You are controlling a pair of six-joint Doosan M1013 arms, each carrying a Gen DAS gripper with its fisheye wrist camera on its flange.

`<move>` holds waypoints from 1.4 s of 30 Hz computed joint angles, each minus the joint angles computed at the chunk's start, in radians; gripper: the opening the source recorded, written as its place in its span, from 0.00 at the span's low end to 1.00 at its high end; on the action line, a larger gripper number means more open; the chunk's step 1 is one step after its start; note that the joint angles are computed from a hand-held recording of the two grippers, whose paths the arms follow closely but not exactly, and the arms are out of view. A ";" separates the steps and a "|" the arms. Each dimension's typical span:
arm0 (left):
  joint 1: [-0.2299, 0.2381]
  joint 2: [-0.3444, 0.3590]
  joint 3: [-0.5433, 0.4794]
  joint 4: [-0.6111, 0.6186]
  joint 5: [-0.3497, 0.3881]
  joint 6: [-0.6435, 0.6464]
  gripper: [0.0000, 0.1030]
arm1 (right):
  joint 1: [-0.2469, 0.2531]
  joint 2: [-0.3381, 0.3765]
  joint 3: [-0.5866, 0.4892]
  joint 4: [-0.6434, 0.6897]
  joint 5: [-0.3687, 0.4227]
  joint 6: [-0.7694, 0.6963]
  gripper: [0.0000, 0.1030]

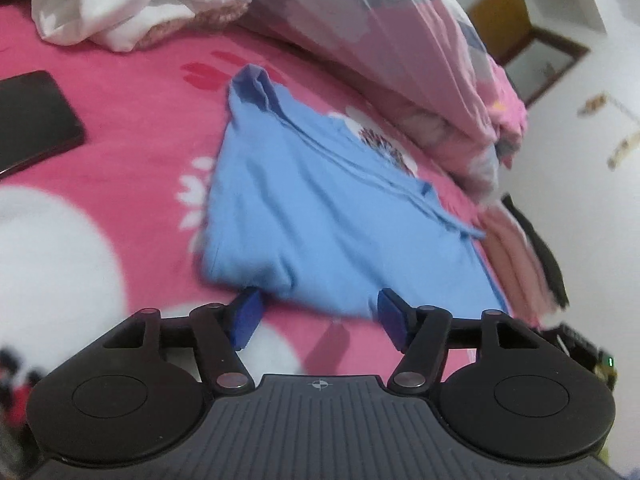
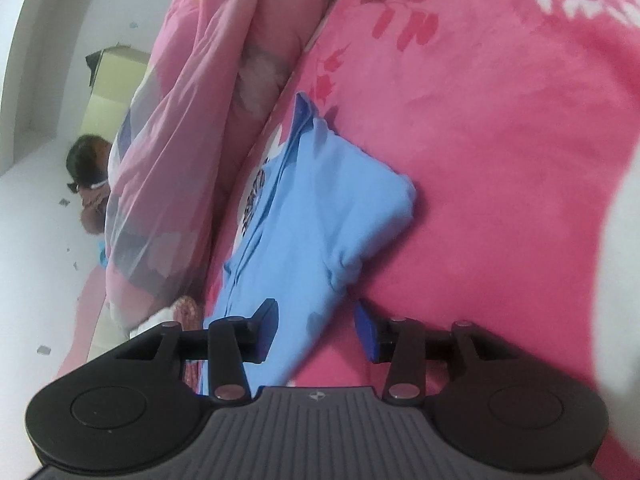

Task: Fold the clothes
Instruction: 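Pinch the folded shirt edge with both grippers again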

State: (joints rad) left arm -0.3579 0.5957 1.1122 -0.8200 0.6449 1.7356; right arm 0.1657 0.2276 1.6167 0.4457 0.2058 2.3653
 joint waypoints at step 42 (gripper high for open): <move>-0.062 -0.181 0.208 0.399 -0.052 0.308 0.07 | 0.351 0.035 -0.134 -1.281 0.619 0.007 0.04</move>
State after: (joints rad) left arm -0.4202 0.4152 1.3199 -0.4211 0.5934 2.0438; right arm 0.5171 0.2626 1.4824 -0.8351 0.8246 2.3721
